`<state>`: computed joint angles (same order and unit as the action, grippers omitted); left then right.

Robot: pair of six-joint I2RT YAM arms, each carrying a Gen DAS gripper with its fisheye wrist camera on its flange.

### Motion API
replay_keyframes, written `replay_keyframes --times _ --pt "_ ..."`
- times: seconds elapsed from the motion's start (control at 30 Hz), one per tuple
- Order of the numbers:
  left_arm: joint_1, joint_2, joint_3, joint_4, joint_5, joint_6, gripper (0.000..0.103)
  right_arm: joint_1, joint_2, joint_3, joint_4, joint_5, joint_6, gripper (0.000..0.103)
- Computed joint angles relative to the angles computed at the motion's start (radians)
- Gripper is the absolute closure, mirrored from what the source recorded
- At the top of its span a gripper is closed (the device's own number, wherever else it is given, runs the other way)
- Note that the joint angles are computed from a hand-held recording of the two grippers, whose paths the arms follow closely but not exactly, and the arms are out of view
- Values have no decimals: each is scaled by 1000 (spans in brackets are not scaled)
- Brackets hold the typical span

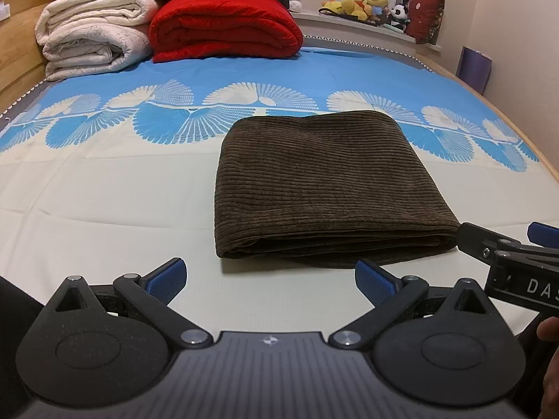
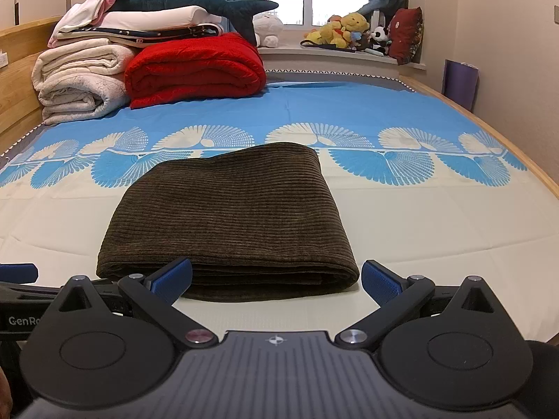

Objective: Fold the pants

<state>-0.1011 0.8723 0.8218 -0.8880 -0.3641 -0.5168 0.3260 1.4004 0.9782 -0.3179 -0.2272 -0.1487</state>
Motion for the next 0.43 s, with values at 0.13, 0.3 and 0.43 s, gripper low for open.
replay_keyframes --times 0.13,0.3,0.43 --pt "-1 2 2 0 0 0 0 3 0 3 -3 3 2 1" --pt "-1 0 3 0 -1 2 0 4 -1 1 -1 3 3 1" --pt "-2 -5 2 0 -4 6 0 5 -1 1 0 5 5 1"
